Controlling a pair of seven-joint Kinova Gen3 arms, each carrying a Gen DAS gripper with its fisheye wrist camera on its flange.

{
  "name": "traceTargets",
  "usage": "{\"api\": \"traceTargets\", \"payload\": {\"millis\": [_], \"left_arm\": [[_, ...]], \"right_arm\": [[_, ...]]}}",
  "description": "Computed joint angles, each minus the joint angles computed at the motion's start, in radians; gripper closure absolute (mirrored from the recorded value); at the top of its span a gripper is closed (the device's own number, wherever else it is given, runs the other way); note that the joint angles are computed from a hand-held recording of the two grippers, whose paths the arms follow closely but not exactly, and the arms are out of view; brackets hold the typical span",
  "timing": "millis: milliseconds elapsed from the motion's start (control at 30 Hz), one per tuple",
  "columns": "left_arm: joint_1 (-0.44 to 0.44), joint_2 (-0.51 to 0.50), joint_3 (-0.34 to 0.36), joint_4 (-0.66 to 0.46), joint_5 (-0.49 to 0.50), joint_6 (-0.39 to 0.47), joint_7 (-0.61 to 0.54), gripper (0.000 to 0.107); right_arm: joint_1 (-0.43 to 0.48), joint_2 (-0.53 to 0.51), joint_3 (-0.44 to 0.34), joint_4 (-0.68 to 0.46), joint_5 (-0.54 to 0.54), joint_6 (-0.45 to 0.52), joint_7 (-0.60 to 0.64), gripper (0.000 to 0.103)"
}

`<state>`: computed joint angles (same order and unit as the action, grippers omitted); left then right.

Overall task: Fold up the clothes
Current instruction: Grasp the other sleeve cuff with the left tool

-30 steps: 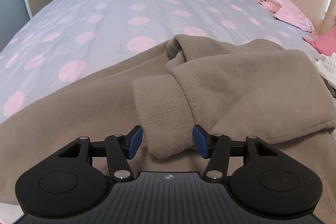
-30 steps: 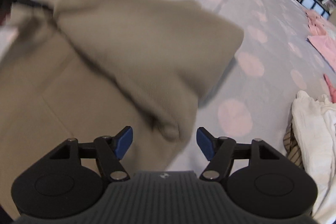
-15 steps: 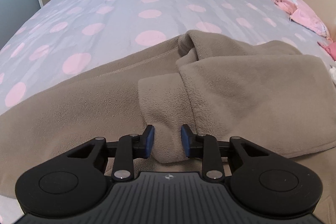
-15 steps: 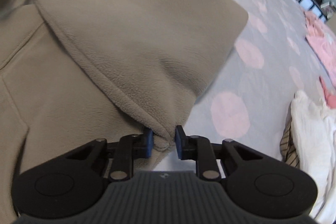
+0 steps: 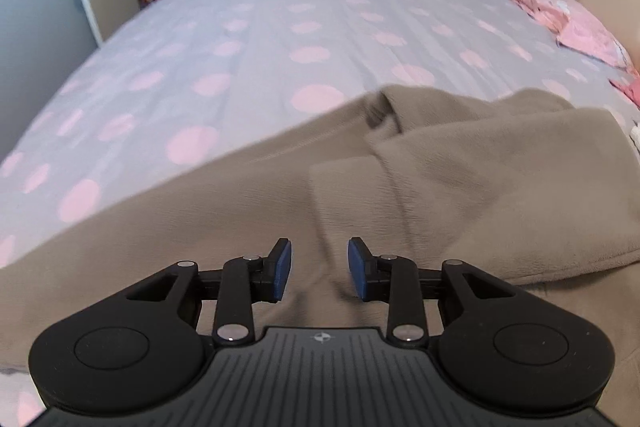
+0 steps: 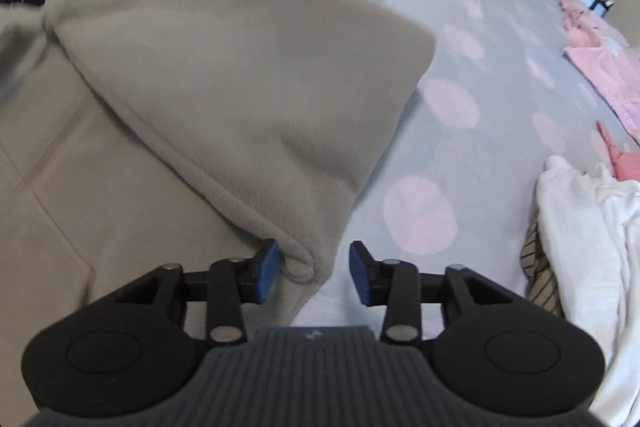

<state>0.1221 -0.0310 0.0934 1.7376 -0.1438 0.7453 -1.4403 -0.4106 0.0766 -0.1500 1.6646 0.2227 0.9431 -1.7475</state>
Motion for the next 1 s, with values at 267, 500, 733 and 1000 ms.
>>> {"api": "traceTargets", "payload": {"millis": [267, 500, 733, 1000], "left_arm": [[-0.072, -0.129, -0.068, 0.060, 0.077, 0.003, -0.099, 0.067], [-0.162, -0.202, -0.157, 0.112, 0.147, 0.016, -0.208, 0.063], [-0.260, -0.233, -0.274, 0.147, 0.208, 0.015, -0.330, 0.062], [-0.415, -0.163, -0.391, 0.154, 0.320, -0.036, -0.353, 0.060]], "right_arm": [[-0.015, -0.098, -0.035, -0.004, -0.037, -0.018, -0.044, 0.039], [-0.027, -0.129, -0.072, -0.010, -0.033, -0.018, -0.139, 0.031], [-0.076, -0.084, -0.102, -0.026, -0.011, 0.033, -0.197, 0.028], [-0.154, 0.023, -0.081, -0.076, 0.038, 0.075, -0.237, 0.028]]}}
